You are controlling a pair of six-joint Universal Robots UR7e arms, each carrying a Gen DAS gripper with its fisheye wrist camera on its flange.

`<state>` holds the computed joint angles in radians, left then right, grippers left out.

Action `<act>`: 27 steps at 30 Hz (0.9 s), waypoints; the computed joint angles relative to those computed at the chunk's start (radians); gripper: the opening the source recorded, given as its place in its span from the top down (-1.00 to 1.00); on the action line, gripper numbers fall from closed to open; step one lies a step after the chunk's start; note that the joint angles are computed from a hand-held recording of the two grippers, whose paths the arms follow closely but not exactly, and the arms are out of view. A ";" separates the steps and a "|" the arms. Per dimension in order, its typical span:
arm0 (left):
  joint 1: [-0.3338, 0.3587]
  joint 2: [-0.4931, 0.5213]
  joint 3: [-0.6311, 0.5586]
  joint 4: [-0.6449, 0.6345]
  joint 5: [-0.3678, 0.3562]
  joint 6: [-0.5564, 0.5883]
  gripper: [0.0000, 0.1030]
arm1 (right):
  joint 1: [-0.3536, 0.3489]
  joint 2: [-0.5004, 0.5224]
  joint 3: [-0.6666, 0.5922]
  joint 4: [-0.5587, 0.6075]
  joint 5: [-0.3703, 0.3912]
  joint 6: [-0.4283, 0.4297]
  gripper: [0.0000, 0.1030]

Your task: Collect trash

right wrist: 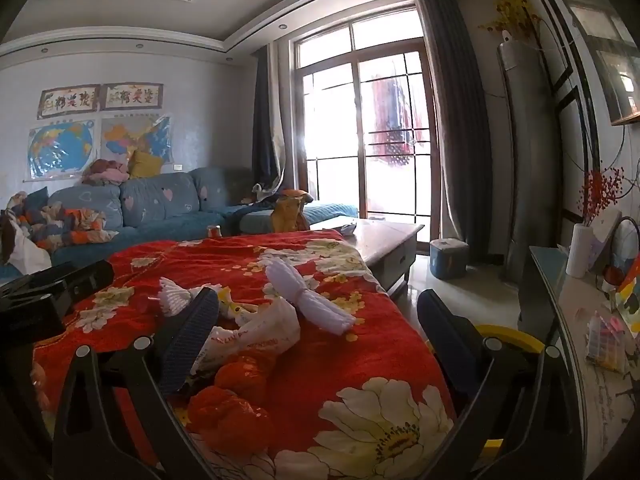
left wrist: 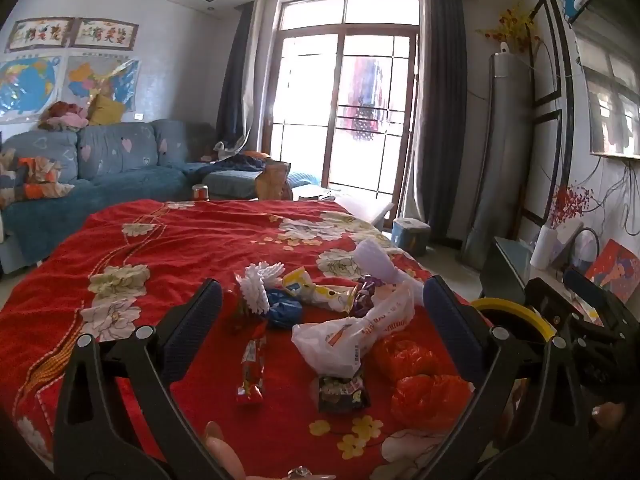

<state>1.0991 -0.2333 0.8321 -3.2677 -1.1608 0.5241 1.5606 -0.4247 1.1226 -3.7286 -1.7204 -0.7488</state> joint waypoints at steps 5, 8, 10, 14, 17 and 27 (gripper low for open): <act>0.000 0.001 -0.002 0.001 0.001 -0.001 -0.79 | -0.011 0.008 -0.016 0.010 0.007 0.004 -0.88; 0.000 -0.001 0.000 0.001 0.001 0.001 -0.79 | -0.010 0.008 -0.016 0.010 0.006 0.005 -0.88; 0.000 0.000 0.000 0.000 0.000 0.001 -0.79 | -0.012 0.009 -0.018 0.011 0.006 0.005 -0.88; -0.001 -0.001 0.000 0.001 0.002 0.002 -0.79 | -0.012 0.009 -0.017 0.012 0.007 0.005 -0.88; -0.001 -0.001 0.000 0.002 0.001 0.002 -0.79 | -0.011 0.011 -0.020 0.012 0.005 0.005 -0.88; -0.002 0.005 -0.005 0.003 0.003 0.003 -0.79 | -0.013 0.011 -0.021 0.015 0.007 0.006 -0.88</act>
